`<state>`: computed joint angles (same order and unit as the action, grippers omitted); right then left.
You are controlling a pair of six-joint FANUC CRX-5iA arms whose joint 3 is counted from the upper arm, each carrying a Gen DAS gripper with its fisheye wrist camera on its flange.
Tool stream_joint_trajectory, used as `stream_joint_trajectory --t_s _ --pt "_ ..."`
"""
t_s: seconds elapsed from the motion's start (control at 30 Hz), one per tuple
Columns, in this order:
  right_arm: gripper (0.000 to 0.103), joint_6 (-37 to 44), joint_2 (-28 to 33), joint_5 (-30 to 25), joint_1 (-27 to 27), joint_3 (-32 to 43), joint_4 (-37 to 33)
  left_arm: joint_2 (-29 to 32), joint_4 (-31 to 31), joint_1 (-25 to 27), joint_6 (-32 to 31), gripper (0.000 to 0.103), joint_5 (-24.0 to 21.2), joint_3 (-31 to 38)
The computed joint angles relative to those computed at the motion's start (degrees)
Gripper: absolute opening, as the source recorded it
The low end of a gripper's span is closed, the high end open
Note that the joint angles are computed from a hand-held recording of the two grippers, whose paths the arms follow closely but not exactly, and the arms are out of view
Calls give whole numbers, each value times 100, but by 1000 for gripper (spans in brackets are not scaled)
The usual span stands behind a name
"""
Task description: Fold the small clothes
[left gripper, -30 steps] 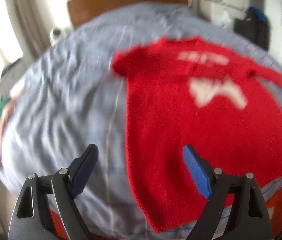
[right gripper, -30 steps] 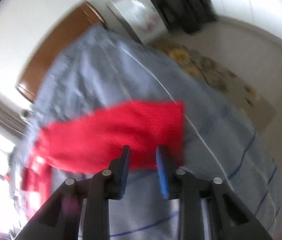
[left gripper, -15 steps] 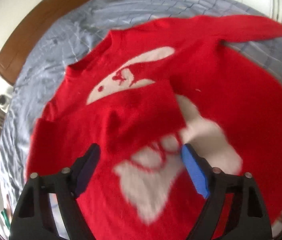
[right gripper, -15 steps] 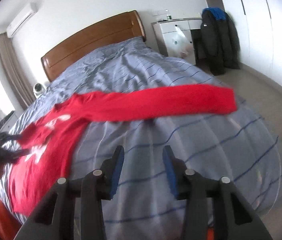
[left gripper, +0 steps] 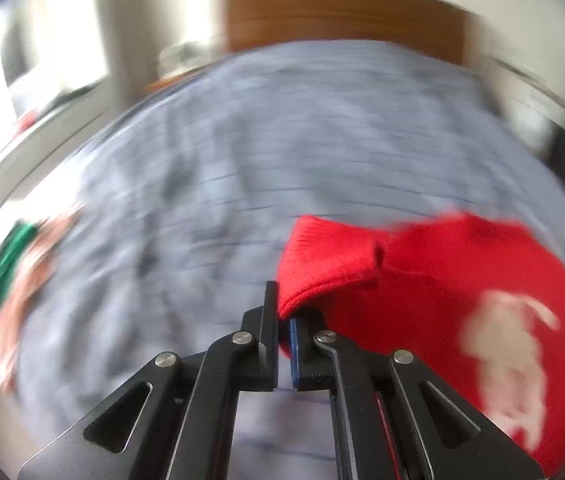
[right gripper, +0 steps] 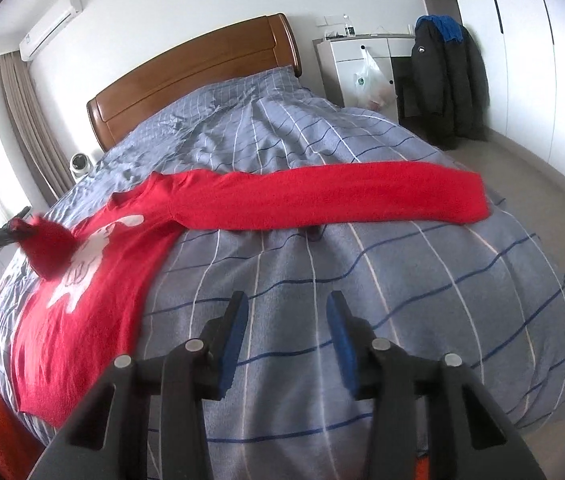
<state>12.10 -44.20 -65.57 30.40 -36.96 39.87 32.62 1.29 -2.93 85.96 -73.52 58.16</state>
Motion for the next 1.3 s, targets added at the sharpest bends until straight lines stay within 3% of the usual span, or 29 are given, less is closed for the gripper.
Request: stream_joint_trajectory --t_s 0.1,0.2,0.43,0.6,0.83,0.87,0.9,0.93,0.97,1.0,1.07,1.1,1.2,1.3 --pt "41 68 53 25 -25 24 -57 236 -590 333 637 2 -399 349" --pt "41 159 142 -33 26 71 -67 82 -1061 438 783 3 -344 -137" --pt "41 318 318 -207 118 150 -103 -193 -1001 675 1051 2 -124 -1010" --pt "41 326 352 -258 90 172 -156 -67 -779 793 1144 2 -265 -1010" --pt "41 350 405 -269 -51 218 -316 -195 -881 740 1046 7 -10 -1289" --pt "41 351 408 -252 -96 225 -362 -261 -924 725 1016 9 49 -1371" --pt "41 336 409 -239 -126 227 -386 -341 -1059 676 956 18 65 -1423" --pt "41 315 390 -225 -151 224 -407 -406 -1188 630 922 39 24 -1443" --pt "42 292 354 -204 -170 215 -423 -503 -1307 588 888 52 -11 -1494" --pt "45 267 314 -184 -184 206 -434 -780 -1255 597 782 69 98 -1785" --pt "56 123 175 -235 -109 186 -374 -1353 -601 770 260 72 525 -2579" --pt "57 81 139 -284 -51 198 -354 -1679 36 905 -365 72 498 -3032" --pt "57 520 96 -275 43 563 -1134 -2255 1365 1096 -1837 72 -161 -3905" --pt "57 1374 199 -9 146 972 -2456 -2728 1904 982 -2681 72 -747 -4649"
